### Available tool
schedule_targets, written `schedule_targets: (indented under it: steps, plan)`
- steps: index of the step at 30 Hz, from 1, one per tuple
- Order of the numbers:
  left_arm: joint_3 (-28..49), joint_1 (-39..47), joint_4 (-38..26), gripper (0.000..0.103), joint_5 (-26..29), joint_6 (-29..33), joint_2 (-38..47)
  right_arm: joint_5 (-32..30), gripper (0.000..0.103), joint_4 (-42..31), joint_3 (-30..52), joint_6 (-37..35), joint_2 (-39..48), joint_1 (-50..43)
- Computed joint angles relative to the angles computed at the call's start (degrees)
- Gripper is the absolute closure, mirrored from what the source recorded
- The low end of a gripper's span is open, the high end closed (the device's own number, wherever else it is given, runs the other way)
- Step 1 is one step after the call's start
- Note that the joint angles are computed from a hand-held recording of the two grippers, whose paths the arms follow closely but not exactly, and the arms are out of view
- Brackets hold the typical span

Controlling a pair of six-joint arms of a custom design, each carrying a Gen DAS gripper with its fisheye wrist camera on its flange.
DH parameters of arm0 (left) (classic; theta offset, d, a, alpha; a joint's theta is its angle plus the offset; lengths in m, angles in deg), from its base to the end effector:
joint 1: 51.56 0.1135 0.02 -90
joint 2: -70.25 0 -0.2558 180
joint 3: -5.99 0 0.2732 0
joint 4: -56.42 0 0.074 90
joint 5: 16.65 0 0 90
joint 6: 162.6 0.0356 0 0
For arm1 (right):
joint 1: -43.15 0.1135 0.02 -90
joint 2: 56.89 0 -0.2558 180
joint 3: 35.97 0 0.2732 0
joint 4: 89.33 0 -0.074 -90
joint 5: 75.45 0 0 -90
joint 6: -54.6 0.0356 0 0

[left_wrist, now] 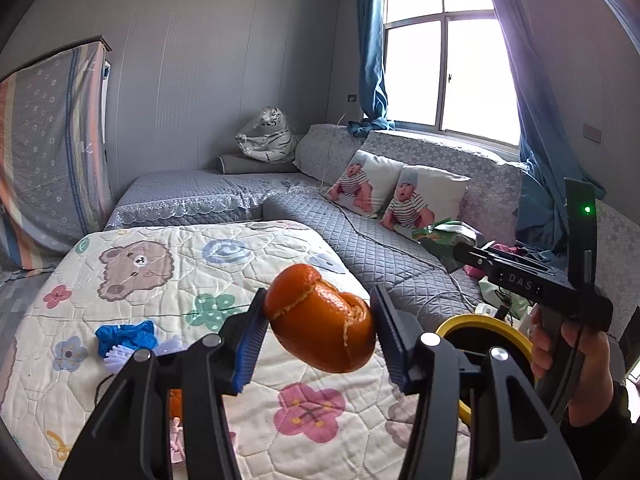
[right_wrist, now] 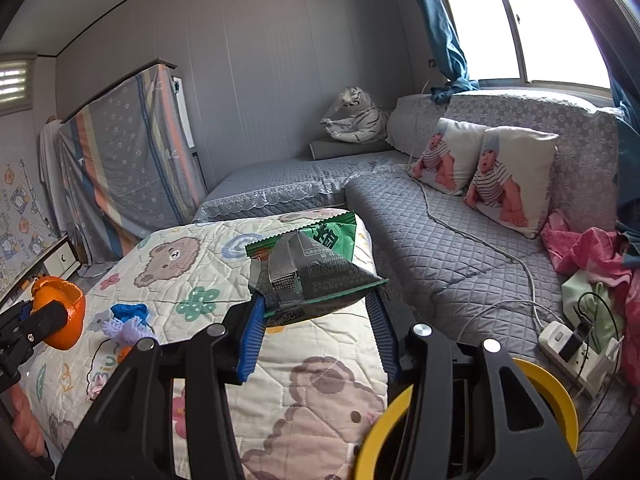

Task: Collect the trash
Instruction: 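Carry the orange peel with the left gripper to the bin while the right gripper carries the snack bag, then open the right gripper to drop the snack bag while the left gripper drops the orange peel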

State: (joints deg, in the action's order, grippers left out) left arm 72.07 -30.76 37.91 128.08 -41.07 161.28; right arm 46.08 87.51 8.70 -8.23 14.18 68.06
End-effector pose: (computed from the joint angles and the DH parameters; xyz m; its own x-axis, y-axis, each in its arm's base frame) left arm 0.3290 0.0939 0.1890 -0.3656 0.1841 -0.9124 0.6337 0.7672 -0.0991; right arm 0.2550 0.0979 0.1825 -0.3736 0.2556 -0.8917 0.2520 0.9531 0.1677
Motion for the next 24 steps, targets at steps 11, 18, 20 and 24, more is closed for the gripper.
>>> schedule_targets:
  steps: [11,18,20,24]
  plan:
    - [-6.5,-12.5,5.1,0.054,-4.8,-2.3,-4.3,1.9,0.058,-5.2,-16.3,7.0,-18.3,-7.8]
    - [-8.9,-20.2,8.3,0.054,-7.9,-4.4,-4.0,4.3,0.058,-9.7,-22.4,10.6,-25.9,-9.8]
    - [-9.1,-21.9,8.9,0.054,-8.5,-4.5,-3.2,5.5,0.058,-10.8,-23.5,11.6,-27.0,-9.8]
    - [-9.9,-25.5,11.3,0.054,-10.9,-5.7,-2.0,8.8,0.058,-12.3,-25.0,13.2,-27.2,-9.4]
